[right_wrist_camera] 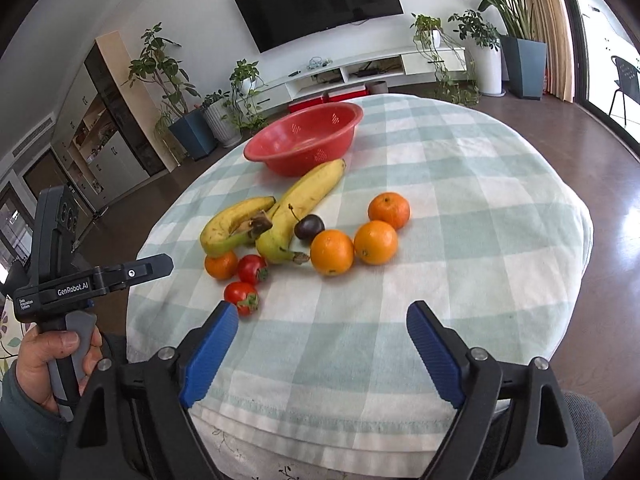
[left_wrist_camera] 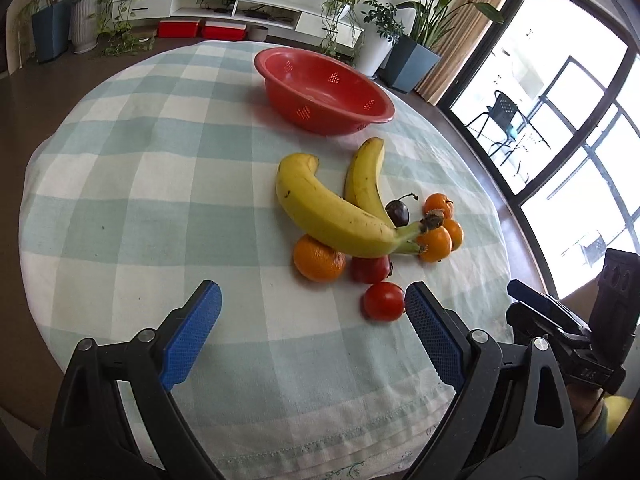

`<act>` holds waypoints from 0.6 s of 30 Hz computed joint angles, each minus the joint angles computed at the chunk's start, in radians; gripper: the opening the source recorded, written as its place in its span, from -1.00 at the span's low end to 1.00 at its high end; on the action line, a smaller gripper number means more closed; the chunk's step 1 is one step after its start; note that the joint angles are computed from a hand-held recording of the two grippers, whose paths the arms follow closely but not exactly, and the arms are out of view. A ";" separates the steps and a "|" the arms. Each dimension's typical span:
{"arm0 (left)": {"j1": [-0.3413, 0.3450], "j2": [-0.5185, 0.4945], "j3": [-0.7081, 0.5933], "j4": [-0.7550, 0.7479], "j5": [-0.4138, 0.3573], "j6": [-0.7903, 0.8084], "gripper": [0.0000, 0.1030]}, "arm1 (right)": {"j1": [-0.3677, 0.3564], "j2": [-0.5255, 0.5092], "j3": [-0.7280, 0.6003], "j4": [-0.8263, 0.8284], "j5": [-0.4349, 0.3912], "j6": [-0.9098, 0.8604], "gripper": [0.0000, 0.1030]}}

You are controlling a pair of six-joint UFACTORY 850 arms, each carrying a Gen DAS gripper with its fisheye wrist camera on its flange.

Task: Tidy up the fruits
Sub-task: 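Withdraw both tools and move the left tool to the yellow banana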

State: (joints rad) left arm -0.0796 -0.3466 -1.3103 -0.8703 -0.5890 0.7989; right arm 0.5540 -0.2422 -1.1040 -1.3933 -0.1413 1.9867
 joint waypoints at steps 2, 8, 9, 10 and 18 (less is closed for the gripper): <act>-0.005 -0.003 -0.005 0.002 -0.007 -0.011 0.81 | 0.009 -0.003 0.000 -0.039 -0.001 0.031 0.67; -0.043 -0.087 -0.156 0.164 -0.017 -0.173 0.81 | 0.022 -0.017 -0.009 -0.009 0.009 -0.010 0.67; -0.047 -0.124 -0.209 0.212 -0.036 -0.220 0.81 | 0.022 -0.018 -0.011 0.004 0.011 -0.025 0.67; -0.054 -0.148 -0.248 0.261 -0.046 -0.266 0.81 | 0.022 -0.020 -0.013 0.011 0.012 -0.035 0.67; -0.075 -0.368 -0.582 0.457 -0.275 -0.417 0.23 | 0.009 -0.017 -0.004 -0.075 0.027 0.065 0.67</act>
